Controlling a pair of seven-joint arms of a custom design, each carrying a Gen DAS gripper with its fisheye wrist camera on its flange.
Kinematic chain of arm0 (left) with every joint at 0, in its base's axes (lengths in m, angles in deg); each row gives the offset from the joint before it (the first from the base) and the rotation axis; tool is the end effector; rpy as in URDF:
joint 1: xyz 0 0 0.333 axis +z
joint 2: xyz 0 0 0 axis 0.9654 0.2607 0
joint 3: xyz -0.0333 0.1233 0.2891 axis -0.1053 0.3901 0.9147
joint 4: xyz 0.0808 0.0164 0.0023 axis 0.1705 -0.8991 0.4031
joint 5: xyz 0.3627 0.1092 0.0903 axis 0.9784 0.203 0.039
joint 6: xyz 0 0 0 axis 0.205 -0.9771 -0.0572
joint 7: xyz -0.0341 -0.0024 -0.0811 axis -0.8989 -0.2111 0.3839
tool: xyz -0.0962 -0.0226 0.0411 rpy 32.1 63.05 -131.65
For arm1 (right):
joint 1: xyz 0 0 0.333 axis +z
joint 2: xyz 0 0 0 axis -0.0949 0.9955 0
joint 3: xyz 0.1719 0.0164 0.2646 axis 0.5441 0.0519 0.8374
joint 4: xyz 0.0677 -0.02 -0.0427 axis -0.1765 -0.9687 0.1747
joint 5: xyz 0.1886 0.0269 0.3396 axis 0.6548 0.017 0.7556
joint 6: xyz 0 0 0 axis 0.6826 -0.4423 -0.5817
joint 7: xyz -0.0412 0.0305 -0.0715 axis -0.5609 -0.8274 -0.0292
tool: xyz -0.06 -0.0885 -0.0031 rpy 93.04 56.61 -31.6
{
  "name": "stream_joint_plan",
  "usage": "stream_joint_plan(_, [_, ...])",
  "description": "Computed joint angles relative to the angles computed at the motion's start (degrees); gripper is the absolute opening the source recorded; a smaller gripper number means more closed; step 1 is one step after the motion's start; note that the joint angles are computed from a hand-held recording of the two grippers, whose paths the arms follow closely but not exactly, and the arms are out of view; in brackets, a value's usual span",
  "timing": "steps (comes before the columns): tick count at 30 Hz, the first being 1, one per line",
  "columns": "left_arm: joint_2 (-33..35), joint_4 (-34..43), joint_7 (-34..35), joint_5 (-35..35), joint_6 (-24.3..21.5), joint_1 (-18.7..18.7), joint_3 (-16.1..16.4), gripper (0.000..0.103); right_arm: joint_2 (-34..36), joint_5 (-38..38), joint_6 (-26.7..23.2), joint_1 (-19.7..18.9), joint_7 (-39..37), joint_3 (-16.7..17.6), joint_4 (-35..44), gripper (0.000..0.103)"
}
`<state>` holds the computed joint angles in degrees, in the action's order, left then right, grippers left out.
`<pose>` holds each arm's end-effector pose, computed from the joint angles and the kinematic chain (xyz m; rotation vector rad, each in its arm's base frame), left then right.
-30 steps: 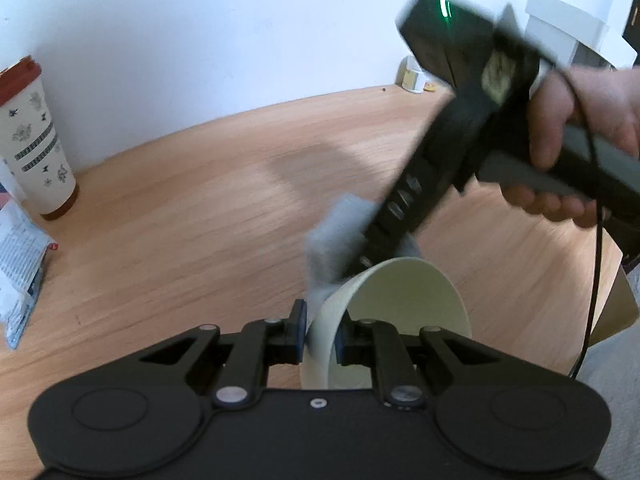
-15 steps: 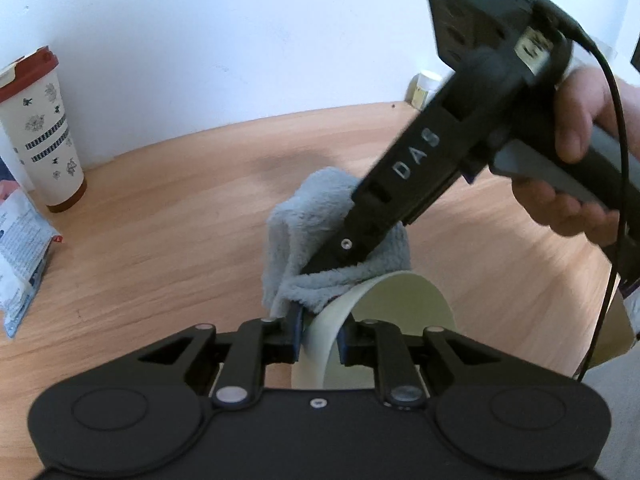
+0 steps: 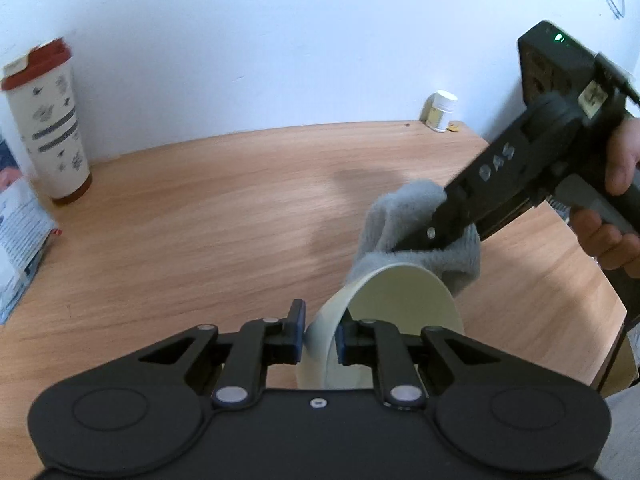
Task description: Clean bowl
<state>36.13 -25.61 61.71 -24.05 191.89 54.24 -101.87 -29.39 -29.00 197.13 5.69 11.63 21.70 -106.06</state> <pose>0.5152 -0.3731 0.4388 -1.4141 2.3547 -0.9484 0.5690 0.1616 0.4602 -1.6578 1.8270 0.4862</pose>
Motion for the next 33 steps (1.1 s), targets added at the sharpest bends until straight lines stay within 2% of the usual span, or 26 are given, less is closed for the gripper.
stream_joint_plan(2, [-0.4,-0.6,-0.1,0.6,0.0,0.0,0.4,0.013,0.9,2.7,0.0,0.3,-1.5,0.5,1.5,0.023])
stream_joint_plan(6, [-1.9,-2.0,-2.6,2.7,-0.7,-0.7,1.3,0.012,2.1,3.2,0.1,1.0,-3.2,1.4,4.0,0.023])
stream_joint_plan(8, [-2.6,-3.2,-0.3,-0.4,-0.2,0.8,-0.2,0.012,2.4,3.2,0.2,1.3,-4.3,1.8,4.8,0.023])
stream_joint_plan(11, [-3.1,-3.7,0.2,0.0,-0.3,0.7,0.0,0.012,1.5,1.2,0.5,1.6,-5.7,1.8,4.1,0.023])
stream_joint_plan(17, [-3.9,-4.1,2.6,-3.8,-2.3,1.9,-0.9,0.01,-0.1,-1.9,-0.1,1.2,0.4,0.6,-0.4,0.023])
stream_joint_plan(20, [-4.1,-3.8,2.9,-3.2,-3.9,1.6,-0.4,0.01,-1.0,-0.6,-0.4,1.1,1.1,0.4,-2.1,0.023])
stream_joint_plan(23, [-4.4,-3.8,2.0,-3.6,-5.6,1.6,-0.1,0.01,-0.8,1.1,0.9,1.5,1.3,0.7,-1.4,0.023])
stream_joint_plan(26, [-4.7,-4.0,3.2,-6.1,-6.9,2.2,-0.4,0.01,0.7,4.7,1.7,2.0,-1.9,1.3,1.5,0.024])
stream_joint_plan(30, [-5.1,-4.7,3.3,-8.6,-7.4,2.6,-0.5,0.01,3.2,2.2,2.4,3.0,-4.0,2.5,5.8,0.024])
stream_joint_plan(33, [-5.2,-4.9,4.6,-10.7,-7.5,2.9,-0.8,0.012,2.9,2.2,4.0,3.1,-3.5,2.7,4.4,0.024])
